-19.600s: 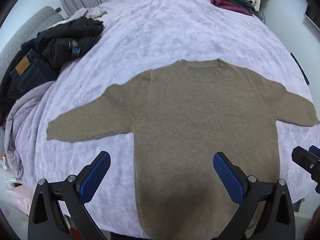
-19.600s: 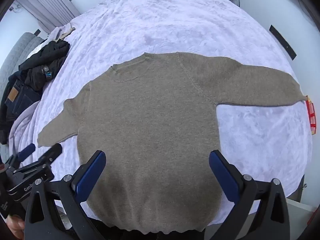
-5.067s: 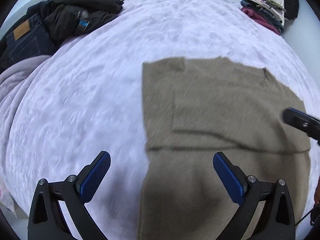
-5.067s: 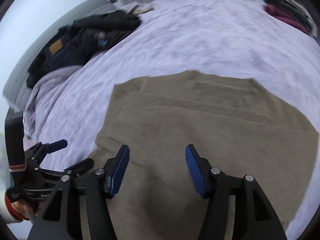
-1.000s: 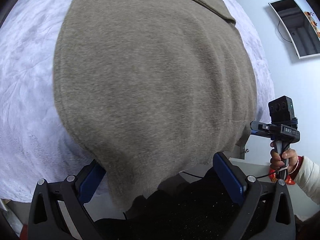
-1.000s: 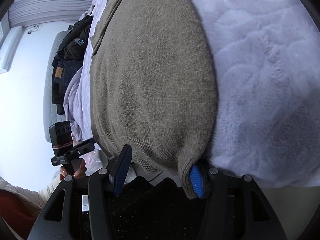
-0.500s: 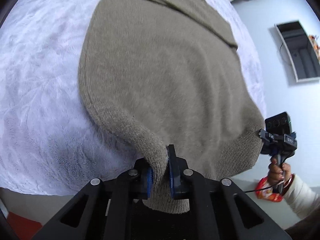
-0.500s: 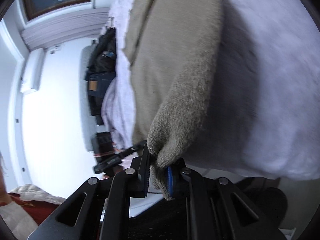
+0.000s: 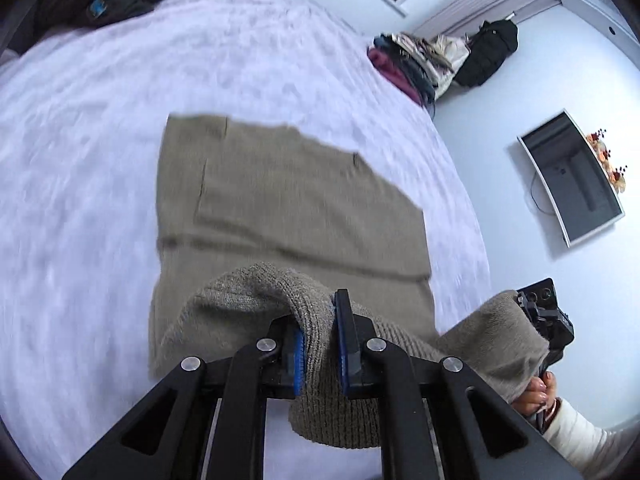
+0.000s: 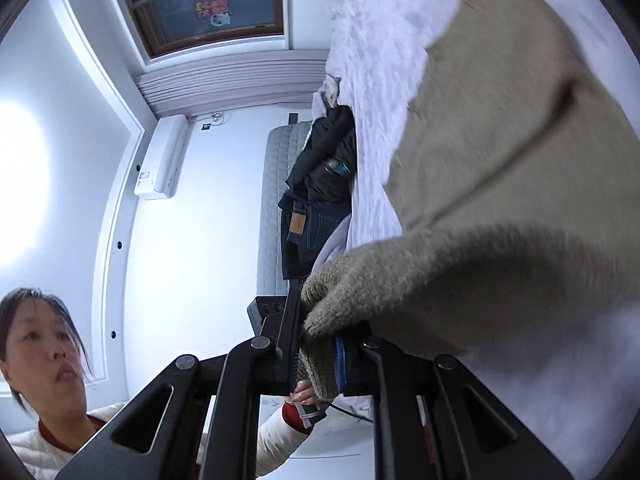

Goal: Fold small clothes
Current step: 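Grasp the sweater hem with the left tool while the right tool grasps the hem too, then lift the hem with both tools and fold it toward the collar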

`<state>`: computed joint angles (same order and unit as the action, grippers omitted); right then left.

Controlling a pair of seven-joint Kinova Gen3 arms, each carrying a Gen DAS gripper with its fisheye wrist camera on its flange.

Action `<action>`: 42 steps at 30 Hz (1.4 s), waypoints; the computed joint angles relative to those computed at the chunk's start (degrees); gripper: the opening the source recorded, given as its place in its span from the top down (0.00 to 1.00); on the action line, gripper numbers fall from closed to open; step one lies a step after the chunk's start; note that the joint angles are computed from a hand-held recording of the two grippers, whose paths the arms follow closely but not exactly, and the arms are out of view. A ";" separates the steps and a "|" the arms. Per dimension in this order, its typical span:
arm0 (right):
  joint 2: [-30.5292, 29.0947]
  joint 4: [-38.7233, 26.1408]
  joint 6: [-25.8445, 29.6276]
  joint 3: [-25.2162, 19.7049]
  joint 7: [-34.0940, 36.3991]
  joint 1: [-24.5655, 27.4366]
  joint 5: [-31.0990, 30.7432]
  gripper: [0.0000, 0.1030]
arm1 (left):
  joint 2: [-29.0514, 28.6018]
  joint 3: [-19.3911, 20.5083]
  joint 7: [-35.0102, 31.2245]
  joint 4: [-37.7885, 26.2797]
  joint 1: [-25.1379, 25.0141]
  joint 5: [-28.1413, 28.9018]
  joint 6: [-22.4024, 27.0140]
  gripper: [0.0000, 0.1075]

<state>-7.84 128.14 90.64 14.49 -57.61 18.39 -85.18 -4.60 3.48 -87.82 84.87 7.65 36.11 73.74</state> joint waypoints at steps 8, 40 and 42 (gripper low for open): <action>15.12 -15.26 -7.38 -3.73 -0.55 0.46 -1.22 0.86 | 16.22 1.93 12.11 -11.24 6.11 -15.44 -9.75 0.87; 25.23 -31.98 -14.29 -12.94 -8.80 3.65 13.24 0.43 | 26.56 3.41 19.83 -22.64 10.28 -24.31 -4.42 0.30; 24.97 -32.24 -17.57 -12.60 -11.19 3.87 11.49 0.41 | 26.95 2.12 23.44 -25.21 11.29 -28.00 -4.30 0.30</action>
